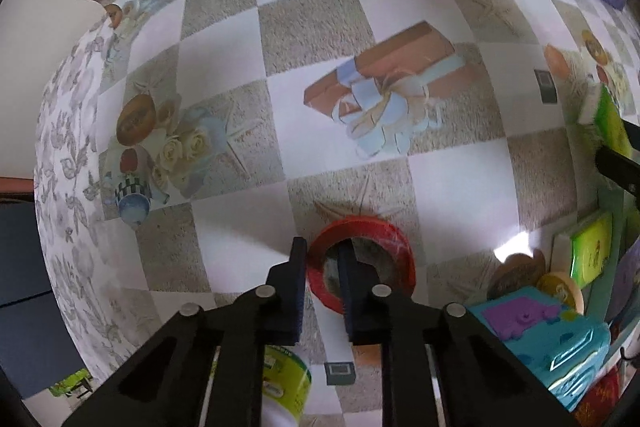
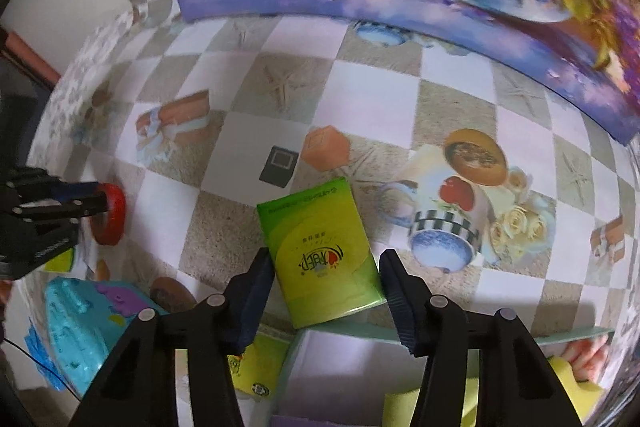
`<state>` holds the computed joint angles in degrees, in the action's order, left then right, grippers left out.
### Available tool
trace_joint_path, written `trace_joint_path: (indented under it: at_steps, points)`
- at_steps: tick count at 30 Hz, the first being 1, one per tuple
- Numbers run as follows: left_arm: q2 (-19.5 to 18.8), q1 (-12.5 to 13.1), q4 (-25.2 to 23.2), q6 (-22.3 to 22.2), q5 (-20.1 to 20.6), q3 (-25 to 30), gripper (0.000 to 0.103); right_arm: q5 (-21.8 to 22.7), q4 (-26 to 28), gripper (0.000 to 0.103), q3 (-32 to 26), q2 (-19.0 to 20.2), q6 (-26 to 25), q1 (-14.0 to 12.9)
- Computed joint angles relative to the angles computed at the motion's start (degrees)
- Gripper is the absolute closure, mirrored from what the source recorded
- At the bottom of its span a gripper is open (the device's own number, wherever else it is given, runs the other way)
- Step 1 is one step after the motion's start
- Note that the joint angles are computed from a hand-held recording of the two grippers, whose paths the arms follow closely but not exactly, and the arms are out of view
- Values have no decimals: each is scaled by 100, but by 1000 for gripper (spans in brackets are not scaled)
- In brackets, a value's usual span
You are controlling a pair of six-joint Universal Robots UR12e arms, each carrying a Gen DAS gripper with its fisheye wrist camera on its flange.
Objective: Organize soft objects
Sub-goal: 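Grasp the green tissue pack with the right gripper while the left grasps the red tape roll, then carry the tissue pack and tape roll into the tray and open both grippers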
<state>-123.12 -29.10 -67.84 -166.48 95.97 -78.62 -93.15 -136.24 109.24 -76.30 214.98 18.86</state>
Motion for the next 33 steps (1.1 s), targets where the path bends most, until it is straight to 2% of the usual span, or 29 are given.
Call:
trace_joint_path:
  at_steps: [2,9,15,19,24,27,33]
  points:
    - [33,18,146,-33,-25,-78,93,-3,-142,47,111,-125,82,-12]
    - [282,39,703,-528,16,-341,94,-257,-128,49,324,-554,387,120]
    - [601,150,918,-716,-248,-498,94,-277,-167,49,533,-929,690,148]
    - [870,183,1194,-812,-515,-674,94,-361,-227,49,667,-1140,899,220]
    - [1298,173,1718,-1000,-1153,-1121,94,-548,-208,49,946,-1527,1517,381]
    - [1494,96,1930,-1208,-1420,-1362,94,-550,-337,49,1198,-1775,1954,464]
    - [1782,-117,2352,-1533,-1851,-1816,94,-878,-135,49,1523,-2190,2763,713]
